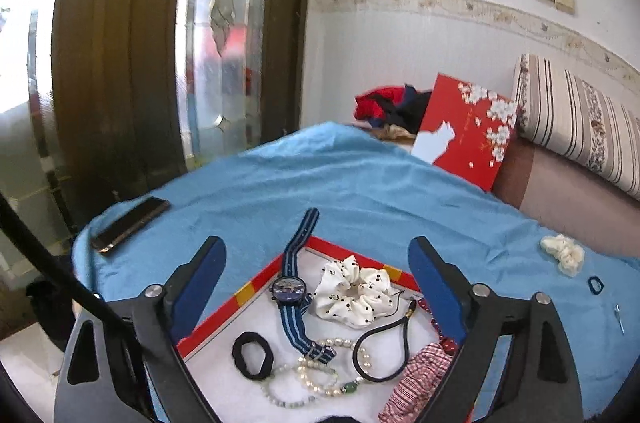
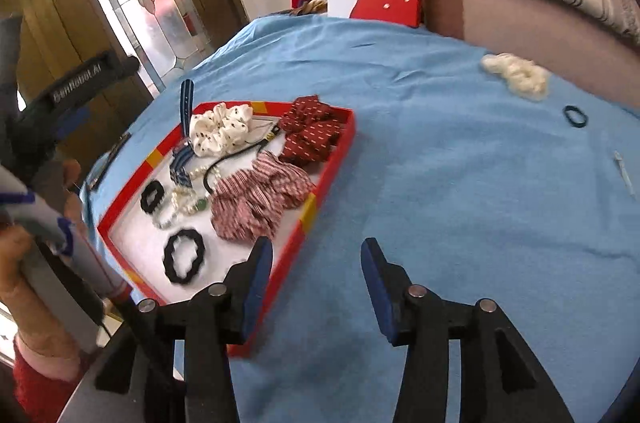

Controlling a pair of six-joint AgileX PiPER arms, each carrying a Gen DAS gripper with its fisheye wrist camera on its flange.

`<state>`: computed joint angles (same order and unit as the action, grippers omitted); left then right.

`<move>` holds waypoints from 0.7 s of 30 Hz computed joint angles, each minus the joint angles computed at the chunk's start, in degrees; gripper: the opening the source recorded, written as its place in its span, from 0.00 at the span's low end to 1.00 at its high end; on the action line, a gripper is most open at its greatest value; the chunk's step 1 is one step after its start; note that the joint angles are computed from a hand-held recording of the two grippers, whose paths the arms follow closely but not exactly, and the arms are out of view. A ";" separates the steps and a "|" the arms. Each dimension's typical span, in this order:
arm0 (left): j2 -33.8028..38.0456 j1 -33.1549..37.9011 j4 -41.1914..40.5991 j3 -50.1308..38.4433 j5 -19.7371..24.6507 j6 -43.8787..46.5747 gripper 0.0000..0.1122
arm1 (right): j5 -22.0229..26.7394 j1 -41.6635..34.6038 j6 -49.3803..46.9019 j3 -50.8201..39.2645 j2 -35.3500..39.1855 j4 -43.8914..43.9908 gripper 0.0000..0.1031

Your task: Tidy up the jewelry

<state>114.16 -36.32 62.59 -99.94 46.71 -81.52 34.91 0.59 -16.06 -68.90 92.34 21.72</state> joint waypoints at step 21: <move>-13.71 -24.07 3.47 16.04 20.25 -10.87 0.91 | -2.78 -16.39 -13.50 21.65 -22.06 5.40 0.54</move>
